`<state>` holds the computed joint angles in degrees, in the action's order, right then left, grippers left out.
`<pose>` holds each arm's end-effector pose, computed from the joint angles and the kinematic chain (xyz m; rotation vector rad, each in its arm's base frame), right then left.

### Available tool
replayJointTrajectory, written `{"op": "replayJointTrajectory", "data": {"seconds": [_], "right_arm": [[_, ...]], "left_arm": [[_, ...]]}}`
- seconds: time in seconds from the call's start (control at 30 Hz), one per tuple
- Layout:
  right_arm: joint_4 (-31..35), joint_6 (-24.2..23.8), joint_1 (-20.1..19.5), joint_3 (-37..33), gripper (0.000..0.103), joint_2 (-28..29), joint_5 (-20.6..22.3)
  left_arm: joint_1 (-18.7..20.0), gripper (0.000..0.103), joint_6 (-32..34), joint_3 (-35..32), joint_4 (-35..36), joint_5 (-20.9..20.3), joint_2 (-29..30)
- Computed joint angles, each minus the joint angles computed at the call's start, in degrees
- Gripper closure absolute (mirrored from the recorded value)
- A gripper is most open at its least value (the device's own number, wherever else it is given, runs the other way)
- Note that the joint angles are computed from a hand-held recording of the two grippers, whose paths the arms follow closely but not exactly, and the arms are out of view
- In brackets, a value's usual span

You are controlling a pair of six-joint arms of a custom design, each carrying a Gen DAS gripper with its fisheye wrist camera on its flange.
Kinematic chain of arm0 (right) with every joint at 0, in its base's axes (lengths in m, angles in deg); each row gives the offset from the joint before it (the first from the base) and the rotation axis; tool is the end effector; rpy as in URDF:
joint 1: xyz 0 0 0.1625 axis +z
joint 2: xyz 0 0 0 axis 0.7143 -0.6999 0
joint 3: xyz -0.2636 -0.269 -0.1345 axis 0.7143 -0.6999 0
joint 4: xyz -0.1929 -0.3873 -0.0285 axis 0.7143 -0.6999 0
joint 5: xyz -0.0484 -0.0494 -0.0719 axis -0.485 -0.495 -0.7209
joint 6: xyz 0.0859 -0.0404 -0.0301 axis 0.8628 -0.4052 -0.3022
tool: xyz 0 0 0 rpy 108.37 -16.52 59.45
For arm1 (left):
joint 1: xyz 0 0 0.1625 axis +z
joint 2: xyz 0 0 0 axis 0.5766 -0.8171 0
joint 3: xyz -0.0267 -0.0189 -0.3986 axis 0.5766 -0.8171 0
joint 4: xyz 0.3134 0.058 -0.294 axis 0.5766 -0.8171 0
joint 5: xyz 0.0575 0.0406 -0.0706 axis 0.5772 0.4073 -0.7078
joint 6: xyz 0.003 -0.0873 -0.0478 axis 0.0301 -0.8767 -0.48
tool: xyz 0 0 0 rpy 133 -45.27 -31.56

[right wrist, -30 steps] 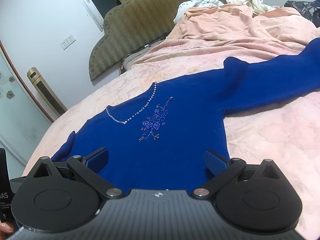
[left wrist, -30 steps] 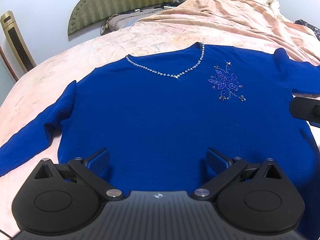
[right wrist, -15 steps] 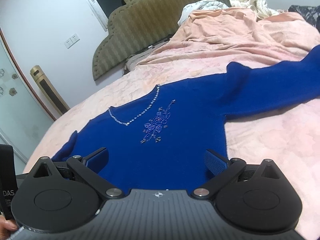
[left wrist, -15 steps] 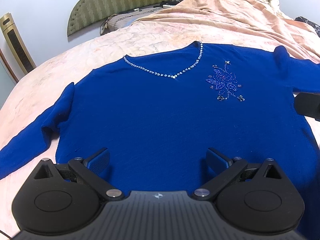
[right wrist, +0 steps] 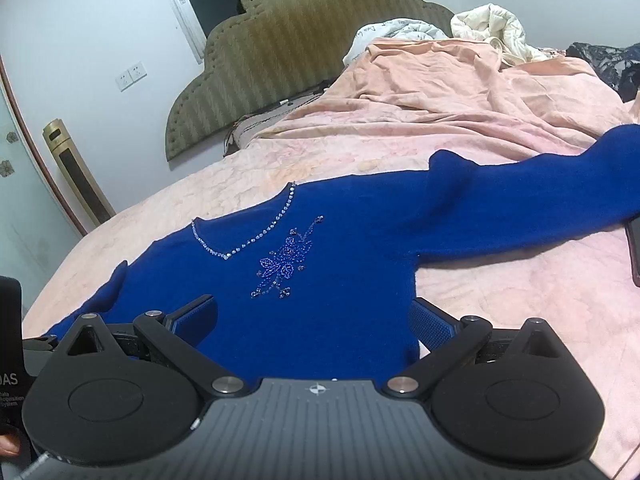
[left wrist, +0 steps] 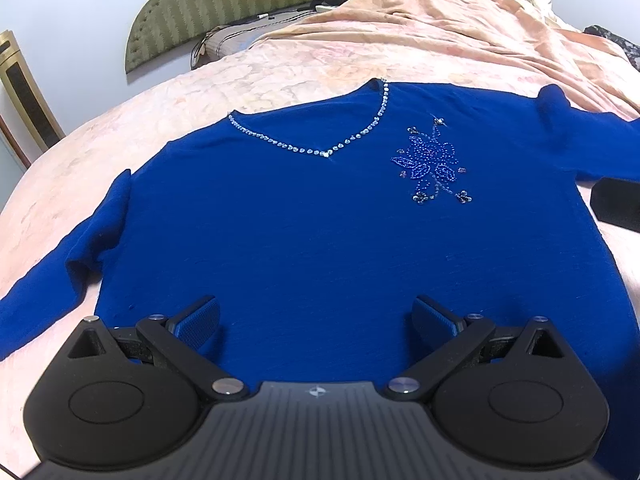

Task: Fold small clothes
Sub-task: 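Move both grippers over the blue sweater toward its sleeve cuffs, then grasp the sweater sleeve cuff with the right gripper and lift it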

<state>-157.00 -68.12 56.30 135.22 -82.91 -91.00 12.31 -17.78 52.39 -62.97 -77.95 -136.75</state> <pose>0.1970 -0.5072 0.2153 0.1368 -2.3962 1.3433 -0.2624 -0.6046 0.1237 0.6956 2.1334 -0.6470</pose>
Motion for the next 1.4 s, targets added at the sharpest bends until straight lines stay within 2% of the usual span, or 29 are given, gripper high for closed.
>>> {"op": "replayJointTrajectory", "data": {"seconds": [0.23,0.6,0.67,0.83,0.97,1.03,1.1,1.23,1.27,1.33,1.4], "right_arm": [[-0.18,1.49,-0.9,0.74,0.001,-1.23,1.15],[0.29,0.74,-1.31,0.69,0.001,-2.5,0.92],[1.14,1.2,-1.95,0.94,0.005,-3.72,2.28],[0.06,3.25,-5.45,2.34,0.006,-10.53,5.11],[-2.79,4.24,-10.46,2.47,0.006,-16.61,2.3],[-1.53,10.39,-15.88,3.09,0.005,-21.05,4.88],[0.03,18.34,-21.84,3.81,0.01,-24.66,8.49],[1.37,24.36,-28.98,2.94,0.016,-26.22,9.45],[0.91,25.83,-30.76,3.06,0.019,-26.36,12.09],[-0.73,29.26,-35.24,3.42,0.023,-26.35,21.41],[-1.06,30.78,-37.41,2.55,0.029,-25.13,26.34]], "left_arm": [[-0.12,0.0,-0.43,-0.96,1.14,0.28,0.94],[-0.52,0.0,0.37,-1.35,0.69,0.35,1.71],[-0.69,0.0,1.77,-0.94,-0.64,-0.05,1.52],[-0.63,0.0,2.61,-1.15,-0.47,-1.4,1.2],[-0.35,0.0,2.15,-1.62,0.61,-1.97,1.16],[-0.24,0.0,1.88,-1.86,1.19,-2.01,1.31],[-0.14,0.0,1.69,-2.23,1.94,-1.74,1.61],[-0.09,0.0,2.33,-2.86,2.29,-0.59,2.43],[-0.06,0.0,2.4,-3.07,2.29,-0.29,2.7],[0.07,0.0,2.04,-3.57,2.84,0.08,3.12],[0.15,0.0,1.78,-4.0,3.41,0.16,3.45]]}}
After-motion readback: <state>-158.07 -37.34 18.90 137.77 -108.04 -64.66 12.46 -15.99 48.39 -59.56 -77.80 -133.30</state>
